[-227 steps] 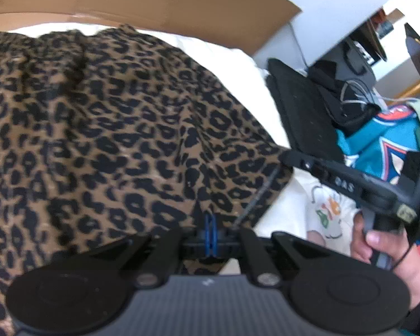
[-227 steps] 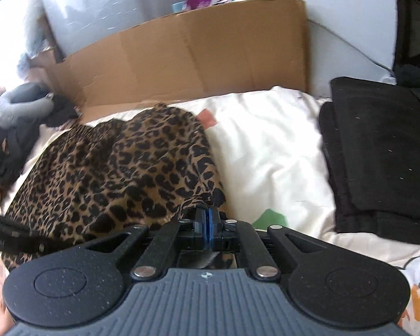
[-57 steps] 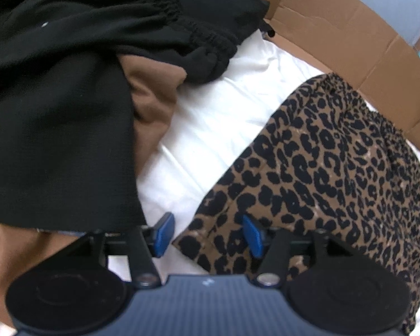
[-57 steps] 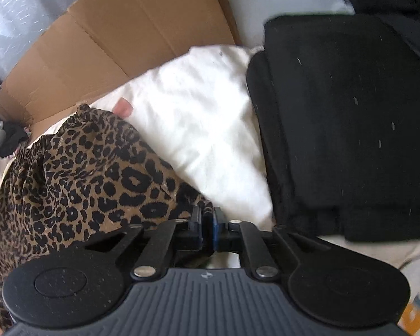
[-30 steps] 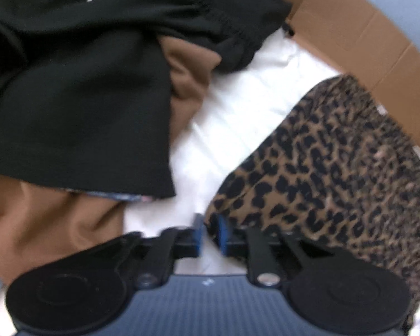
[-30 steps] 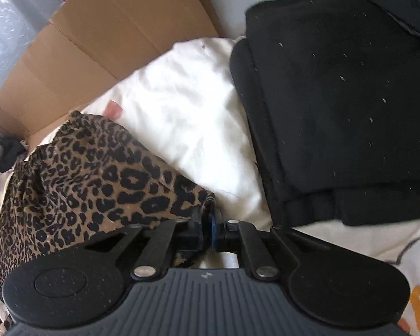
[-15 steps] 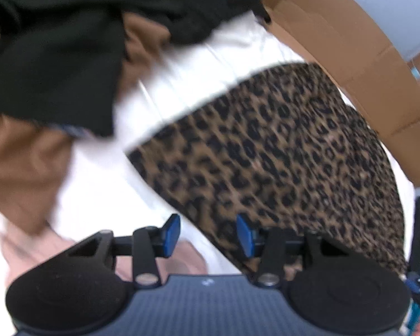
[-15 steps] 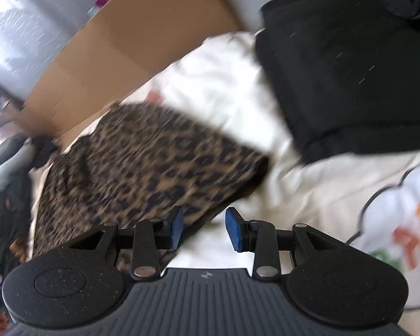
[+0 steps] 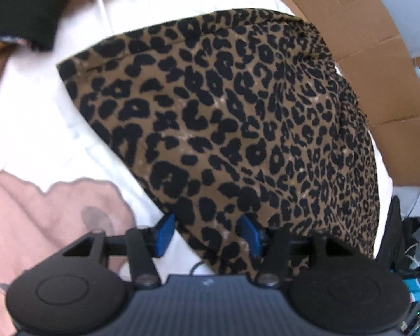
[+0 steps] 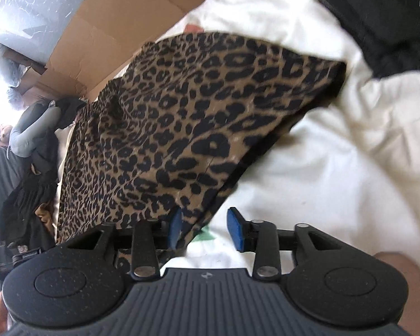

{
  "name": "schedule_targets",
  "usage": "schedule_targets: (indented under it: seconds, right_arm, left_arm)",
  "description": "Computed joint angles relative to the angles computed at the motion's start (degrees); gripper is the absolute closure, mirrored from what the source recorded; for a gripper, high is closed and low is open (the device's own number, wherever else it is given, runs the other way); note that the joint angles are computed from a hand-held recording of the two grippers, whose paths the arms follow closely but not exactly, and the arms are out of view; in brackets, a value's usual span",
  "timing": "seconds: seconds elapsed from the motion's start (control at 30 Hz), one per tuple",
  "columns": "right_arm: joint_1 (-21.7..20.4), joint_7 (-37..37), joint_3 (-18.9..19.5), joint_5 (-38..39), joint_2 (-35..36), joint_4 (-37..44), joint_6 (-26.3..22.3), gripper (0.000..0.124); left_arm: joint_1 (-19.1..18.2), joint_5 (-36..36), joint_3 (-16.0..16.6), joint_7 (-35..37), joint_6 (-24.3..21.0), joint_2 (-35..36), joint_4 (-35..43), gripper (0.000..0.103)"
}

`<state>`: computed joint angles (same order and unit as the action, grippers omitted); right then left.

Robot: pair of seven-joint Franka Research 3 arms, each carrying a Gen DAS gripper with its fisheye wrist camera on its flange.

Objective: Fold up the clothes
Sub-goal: 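Push the pants edge over with both open grippers to fold again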

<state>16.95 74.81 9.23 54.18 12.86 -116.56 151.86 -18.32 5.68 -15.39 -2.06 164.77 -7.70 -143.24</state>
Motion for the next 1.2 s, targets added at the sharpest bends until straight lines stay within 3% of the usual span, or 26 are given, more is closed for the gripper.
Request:
schedule_targets:
  seconds: [0.23,0.43,0.53,0.6,0.67,0.73,0.83,0.9,0.97,1.0,1.1,1.2]
  right_arm:
    - [-0.10,-0.07,0.80,2.55,1.89,0.44,0.49,0.072]
    - [-0.87,-2.53,1.76,8.00,2.95,0.97,1.43,0.071]
    - [-1.47,-4.38,2.17,12.16,3.21,1.05,1.73,0.072]
    - [-1.58,-5.30,2.20,14.27,3.15,0.83,1.99,0.073]
    - [-1.20,-5.34,1.93,14.32,3.02,0.57,2.41,0.099]
    - [-0.92,-4.66,1.65,13.68,3.05,0.46,2.36,0.111]
    - [-1.20,-5.46,1.90,15.15,3.21,0.69,1.43,0.110]
    - [-0.84,-5.30,1.83,14.75,3.48,1.04,1.25,0.106]
    - [-0.56,-5.03,1.86,14.29,3.92,1.52,1.27,0.089]
    - [-0.64,-4.74,1.87,14.40,4.13,1.80,1.03,0.088]
    - [-0.88,-3.68,1.85,14.44,4.65,2.54,0.18,0.085]
    - [-0.52,-0.96,1.04,10.76,3.52,1.62,-0.19,0.084]
  left_arm:
    - [-0.51,-1.15,-0.45,-3.32,0.97,-1.20,-1.73,0.040]
    - [2.83,7.31,-2.95,-14.21,3.35,-0.14,-1.76,0.034]
    - [4.50,13.79,-4.35,-21.52,2.50,-0.22,-1.16,0.045]
    - [5.56,17.79,-5.03,-26.98,4.14,-1.22,-2.62,0.071]
    - [6.84,20.65,-5.53,-31.57,7.54,-1.94,-4.64,0.078]
    - [7.65,21.60,-5.75,-33.77,9.87,-2.44,-6.14,0.078]
    - [8.18,22.43,-6.18,-34.59,11.72,-1.06,-5.51,0.077]
    - [8.51,22.85,-6.77,-35.45,12.52,-0.69,-5.38,0.069]
    - [10.83,26.22,-8.92,-38.95,13.50,-0.02,-4.94,0.068]
    - [11.99,28.24,-9.85,-40.85,13.71,0.38,-4.58,0.068]
    - [11.46,29.89,-8.82,-42.09,13.94,0.99,-4.11,0.066]
    - [8.32,26.00,-5.93,-39.10,14.38,0.52,-5.14,0.066]
